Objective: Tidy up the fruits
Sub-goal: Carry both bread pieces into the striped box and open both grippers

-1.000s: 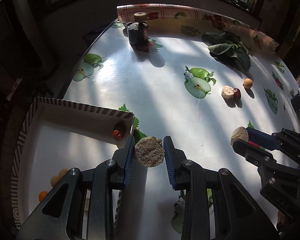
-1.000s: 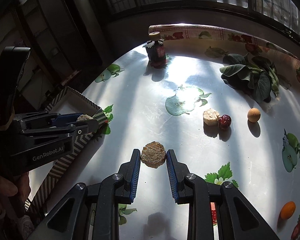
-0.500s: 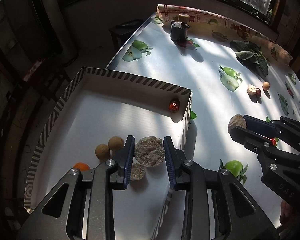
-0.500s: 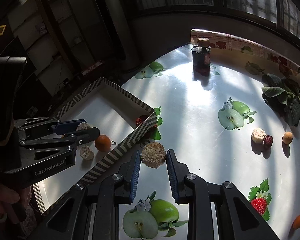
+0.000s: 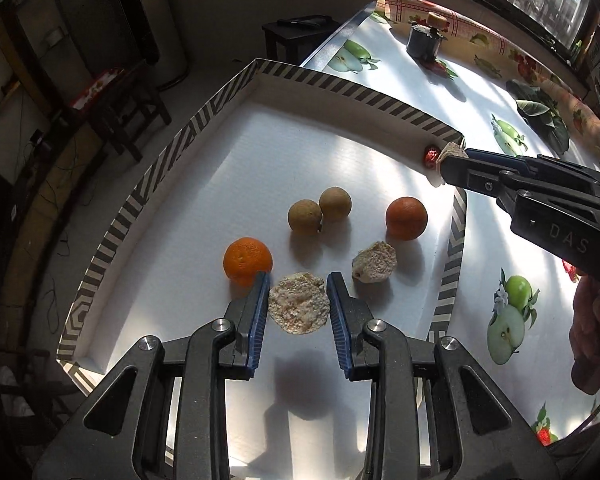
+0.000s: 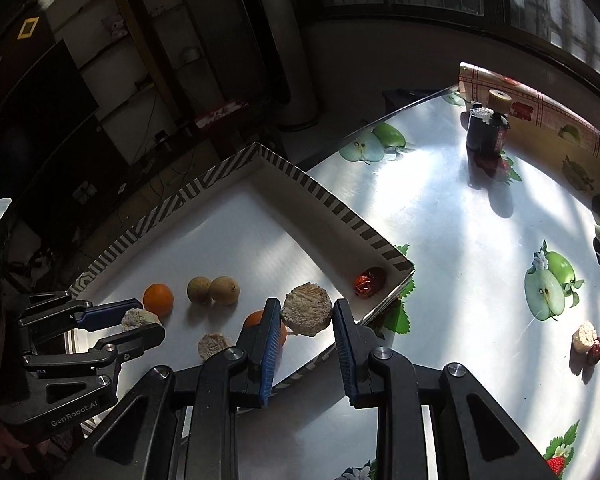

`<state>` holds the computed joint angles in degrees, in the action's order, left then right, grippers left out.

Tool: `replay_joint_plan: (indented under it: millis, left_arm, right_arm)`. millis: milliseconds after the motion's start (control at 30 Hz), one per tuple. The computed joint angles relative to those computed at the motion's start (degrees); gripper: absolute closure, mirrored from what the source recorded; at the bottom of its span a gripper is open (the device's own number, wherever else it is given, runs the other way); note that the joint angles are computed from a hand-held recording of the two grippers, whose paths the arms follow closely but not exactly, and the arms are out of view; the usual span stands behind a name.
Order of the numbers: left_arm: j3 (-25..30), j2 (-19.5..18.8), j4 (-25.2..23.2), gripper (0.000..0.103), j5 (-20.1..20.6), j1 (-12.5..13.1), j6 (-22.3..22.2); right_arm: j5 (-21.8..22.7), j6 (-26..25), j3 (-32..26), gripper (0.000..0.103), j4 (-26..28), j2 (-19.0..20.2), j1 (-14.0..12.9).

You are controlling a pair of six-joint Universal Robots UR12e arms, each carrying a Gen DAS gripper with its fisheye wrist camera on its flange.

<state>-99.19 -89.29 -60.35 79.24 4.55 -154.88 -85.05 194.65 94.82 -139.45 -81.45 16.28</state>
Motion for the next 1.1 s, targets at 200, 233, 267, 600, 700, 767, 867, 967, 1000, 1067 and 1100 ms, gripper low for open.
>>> replay_joint_plan:
  millis: [200, 233, 267, 600, 700, 767, 867, 967, 1000, 1067, 1100]
  left_arm:
    - [-0.3, -0.2, -1.3, 0.074, 0.4, 0.0, 0.3]
    - [-0.4, -0.3, -1.3, 0.074, 0.4, -0.1, 0.4]
    - [-0.4, -0.4, -1.4, 0.074, 0.4, -0.2, 0.5]
    - [0.4, -2.0, -1.7, 0.074, 1.5, -1.3, -0.1]
    - [0.5, -2.3, -1.6, 0.074, 2.1, -1.5, -0.3]
    - [0.4, -2.4, -1.3, 0.074, 2.4, -1.6, -0.6]
    - [0.4, -2.5, -0.8, 0.072, 3.5, -2.1, -0.7]
    - [0.5, -2.5, -0.9, 0.058, 3.7, -2.2, -0.8]
    - [0.5, -2.5, -1.0, 0.049, 3.7, -2.2, -1.0]
    - [0.4, -2.4, -0.2, 0.035, 4.1, -2.5, -1.3]
    - [0.3, -2.3, 0.4, 0.034, 4.3, -2.6, -1.5]
  right_arm:
    - [0.9, -1.0, -2.7, 0.077, 1.5, 2.9, 0.0]
    - [0.9, -1.2, -3.1, 0.077, 1.7, 3.3, 0.0]
    - [0.8, -1.4, -3.5, 0.077, 2.1, 3.8, 0.0]
    - [1.5, -1.8, -5.4, 0.078, 4.0, 6.3, -0.4]
    - [1.5, -1.7, -5.5, 0.078, 4.0, 6.8, -0.3]
    - [1.6, -1.7, -5.6, 0.078, 3.8, 7.0, -0.3]
    - [1.4, -1.9, -5.6, 0.077, 3.7, 7.1, -0.2]
    - [2.3, -1.6, -5.5, 0.072, 3.4, 7.0, -0.3]
    - [2.5, -1.4, -5.4, 0.071, 3.2, 6.8, -0.3]
    - [2.5, -1.2, -5.0, 0.069, 2.4, 6.4, -0.2]
    - [2.6, -1.0, -4.7, 0.068, 1.8, 6.2, -0.2]
